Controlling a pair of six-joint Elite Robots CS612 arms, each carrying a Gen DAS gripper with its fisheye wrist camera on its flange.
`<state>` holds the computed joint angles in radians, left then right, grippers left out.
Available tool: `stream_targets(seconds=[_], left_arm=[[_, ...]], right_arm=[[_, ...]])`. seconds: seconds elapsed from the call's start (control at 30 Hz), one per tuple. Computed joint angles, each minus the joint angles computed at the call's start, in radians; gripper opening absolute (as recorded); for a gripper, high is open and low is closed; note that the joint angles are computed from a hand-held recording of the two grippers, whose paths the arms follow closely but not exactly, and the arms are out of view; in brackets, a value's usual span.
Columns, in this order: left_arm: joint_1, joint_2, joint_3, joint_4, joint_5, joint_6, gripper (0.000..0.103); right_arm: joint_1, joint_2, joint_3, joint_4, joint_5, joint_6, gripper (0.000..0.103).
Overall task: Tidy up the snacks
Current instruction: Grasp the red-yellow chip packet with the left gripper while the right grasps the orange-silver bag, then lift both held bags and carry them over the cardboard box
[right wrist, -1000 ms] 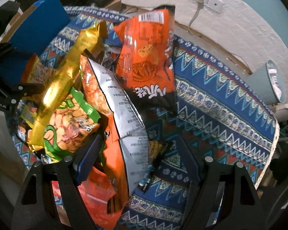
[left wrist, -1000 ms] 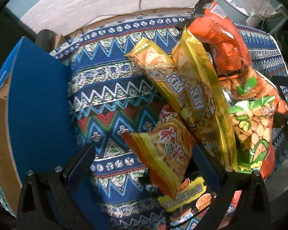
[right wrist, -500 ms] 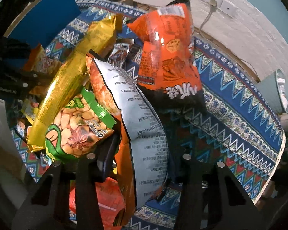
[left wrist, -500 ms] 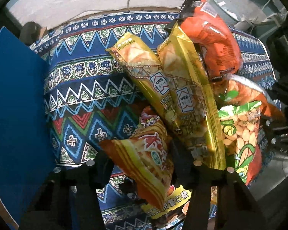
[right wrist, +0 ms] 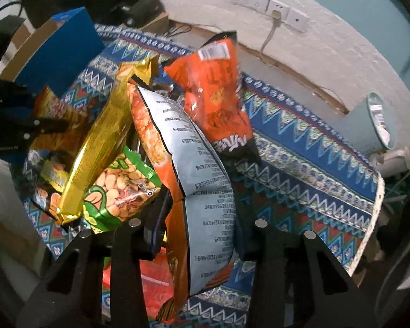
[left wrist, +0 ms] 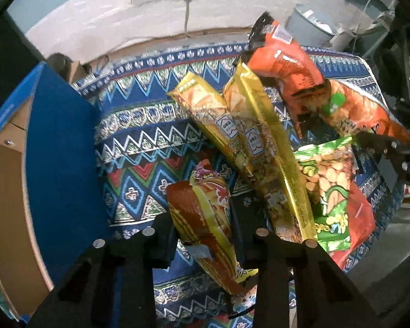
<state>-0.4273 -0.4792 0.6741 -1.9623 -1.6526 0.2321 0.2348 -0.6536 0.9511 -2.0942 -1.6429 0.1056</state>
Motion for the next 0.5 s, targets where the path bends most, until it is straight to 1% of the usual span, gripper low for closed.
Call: stream_targets(seconds=[0.07,0.17,0.27,0.33,0.5], left_arm=[[-0.002,-0.02,0.034,-0.04,0.006,0.009,0.033],[-0.003,-0.064,0.111,-0.124,0.034,0.027,0.033],[0.0,-0.091,0.157,-0.191,0.049,0.047,0.033],[0.0,-0.107,0.184,-0.237,0.065,0.061,0.033],[0.003,-0.132,0.227,-0.319,0.09,0.075,0.033]], right_arm=[[0.002,-0.006,0.005,-0.01,-0.009,0.014,0.039],[0.006,-0.017,0.012,-0.03,-0.022,0.028,0.039],[0.011,-0.027,0.02,-0.051,-0.036,0.036,0.039],[0.015,-0.032,0.021,-0.062,-0.043,0.04,0.039],[0.023,-0.035,0.009,-0.074,-0.058,0.055,0.039]])
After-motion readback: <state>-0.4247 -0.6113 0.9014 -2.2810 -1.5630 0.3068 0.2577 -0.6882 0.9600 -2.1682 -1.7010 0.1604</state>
